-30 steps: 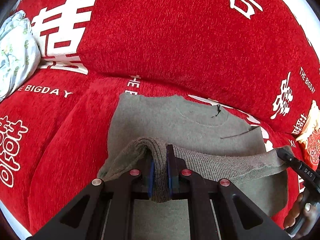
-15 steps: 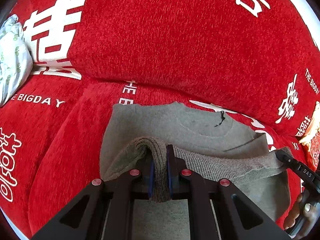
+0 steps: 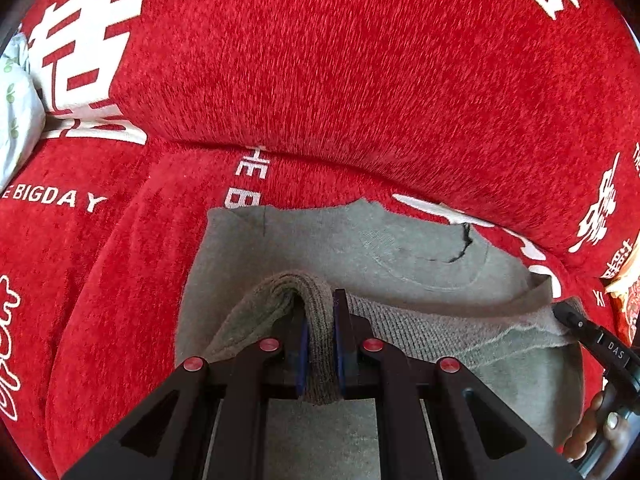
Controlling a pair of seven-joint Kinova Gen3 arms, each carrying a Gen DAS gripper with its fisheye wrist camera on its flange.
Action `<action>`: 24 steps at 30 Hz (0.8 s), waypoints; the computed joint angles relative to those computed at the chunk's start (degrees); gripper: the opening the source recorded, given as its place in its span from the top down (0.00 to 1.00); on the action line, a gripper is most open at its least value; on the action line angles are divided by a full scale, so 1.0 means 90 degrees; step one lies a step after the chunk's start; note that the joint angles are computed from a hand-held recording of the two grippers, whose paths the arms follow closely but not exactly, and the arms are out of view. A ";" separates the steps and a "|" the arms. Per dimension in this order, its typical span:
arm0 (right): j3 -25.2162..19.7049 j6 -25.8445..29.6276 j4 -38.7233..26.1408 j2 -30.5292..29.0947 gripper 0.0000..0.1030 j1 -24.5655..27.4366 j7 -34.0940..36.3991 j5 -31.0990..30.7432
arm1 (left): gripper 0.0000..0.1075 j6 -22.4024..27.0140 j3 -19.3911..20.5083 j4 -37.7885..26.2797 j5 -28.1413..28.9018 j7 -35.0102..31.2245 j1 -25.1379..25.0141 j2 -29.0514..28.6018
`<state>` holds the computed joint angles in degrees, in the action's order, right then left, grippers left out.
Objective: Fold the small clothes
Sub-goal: 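Lower the folded hem onto the sweater body with both tools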
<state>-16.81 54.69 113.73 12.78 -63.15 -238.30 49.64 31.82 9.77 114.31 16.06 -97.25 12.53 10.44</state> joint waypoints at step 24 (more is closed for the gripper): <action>0.0245 -0.0669 0.0277 0.0201 0.84 0.0180 -0.0052 -0.0037 | 0.89 -0.0031 0.0050 -0.0229 -0.0318 0.0199 0.0102 0.0538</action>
<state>-14.60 48.68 116.22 14.59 -61.53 -238.77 49.31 31.54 10.22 112.25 13.19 -95.46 13.45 15.28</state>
